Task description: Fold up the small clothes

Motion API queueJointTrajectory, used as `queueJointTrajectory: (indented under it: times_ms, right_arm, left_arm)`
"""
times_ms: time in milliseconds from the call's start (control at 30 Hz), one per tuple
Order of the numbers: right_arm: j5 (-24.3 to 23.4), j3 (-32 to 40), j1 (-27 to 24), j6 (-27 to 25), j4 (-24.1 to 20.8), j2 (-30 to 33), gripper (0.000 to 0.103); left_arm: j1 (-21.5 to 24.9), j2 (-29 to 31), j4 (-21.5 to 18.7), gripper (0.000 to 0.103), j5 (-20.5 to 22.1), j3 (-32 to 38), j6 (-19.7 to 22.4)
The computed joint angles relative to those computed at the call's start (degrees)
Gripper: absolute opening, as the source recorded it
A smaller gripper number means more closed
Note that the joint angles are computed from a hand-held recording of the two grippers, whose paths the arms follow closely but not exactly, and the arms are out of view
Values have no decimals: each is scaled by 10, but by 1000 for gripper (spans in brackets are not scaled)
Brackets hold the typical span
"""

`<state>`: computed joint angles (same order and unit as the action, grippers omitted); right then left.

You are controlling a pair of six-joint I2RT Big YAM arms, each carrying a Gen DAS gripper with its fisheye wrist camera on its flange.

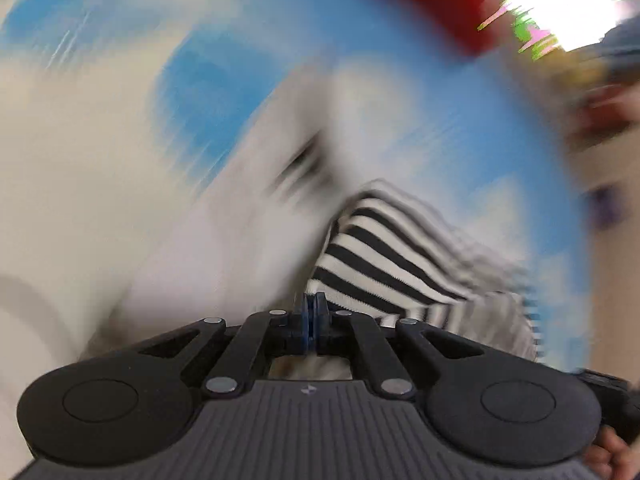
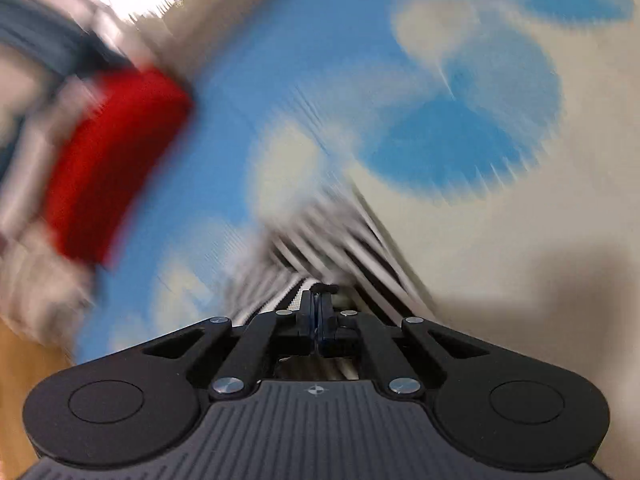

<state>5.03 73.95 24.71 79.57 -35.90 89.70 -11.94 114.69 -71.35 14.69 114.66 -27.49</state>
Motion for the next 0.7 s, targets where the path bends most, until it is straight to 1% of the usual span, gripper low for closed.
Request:
queueJointTrajectory:
  times_ms: [33, 67, 100, 133, 167, 200, 233, 267, 300, 333, 367, 433, 467, 500, 533, 567, 600, 633, 667, 700]
  right_arm:
    - [-44, 7, -4, 3, -26, 15, 1]
    - [-69, 11, -4, 13, -44, 25, 2]
    - [-71, 17, -2, 18, -60, 32, 8]
    - [-65, 29, 1, 14, -78, 40, 9]
    - [-59, 35, 3, 3, -82, 42, 11]
    - [-51, 38, 3, -4, -78, 41, 22]
    - [-40, 41, 4, -10, -74, 39, 30]
    - [-27, 44, 7, -16, -74, 38, 43]
    - [-16, 47, 10, -21, -73, 38, 45]
    - [-12, 49, 12, -27, -74, 40, 45]
    - [-15, 52, 9, -32, -76, 42, 45]
    - [-28, 52, 7, -31, -72, 48, 45]
    - [-35, 52, 6, -31, -68, 50, 37]
    - [-42, 50, 6, -35, -62, 52, 19]
    - [-44, 53, 8, -39, -61, 55, 8]
    - [-43, 53, 10, -43, -54, 55, 3]
    - [-38, 51, 14, -41, -43, 50, 3]
    - [-34, 45, 16, -39, -22, 42, 3]
    - [-35, 39, 16, -40, 2, 35, 3]
    - [-37, 36, 18, -43, 23, 30, 2]
  left_arm:
    - [4, 11, -31, 5, 3, 7, -27]
    - [7, 12, -33, 9, 11, 7, -47]
    - [7, 2, -7, 10, 12, -9, -53]
    - [6, -8, 22, 13, 9, -19, -54]
    - [6, -21, 56, 26, 5, -33, -58]
    - [5, -32, 87, 40, 3, -47, -64]
    - [5, -37, 102, 43, 4, -53, -66]
    - [5, -38, 104, 44, 8, -55, -66]
    - [4, -37, 102, 44, 13, -57, -71]
    - [1, -35, 96, 44, 16, -57, -76]
    - [2, -26, 76, 43, 19, -46, -74]
    - [-3, -14, 46, 36, 13, -32, -58]
    - [-5, -14, 47, 21, 14, -34, -50]
    - [-6, -18, 56, 1, 16, -41, -43]
    - [-7, -23, 74, 1, 10, -46, -40]
    - [-8, -40, 113, 1, -9, -65, -39]
    - [-9, -53, 145, 1, -25, -76, -32]
    - [-10, -66, 174, 1, -41, -88, -24]
    - [-12, -73, 190, 1, -62, -93, -14]
    - [-14, -72, 186, 1, -84, -88, -3]
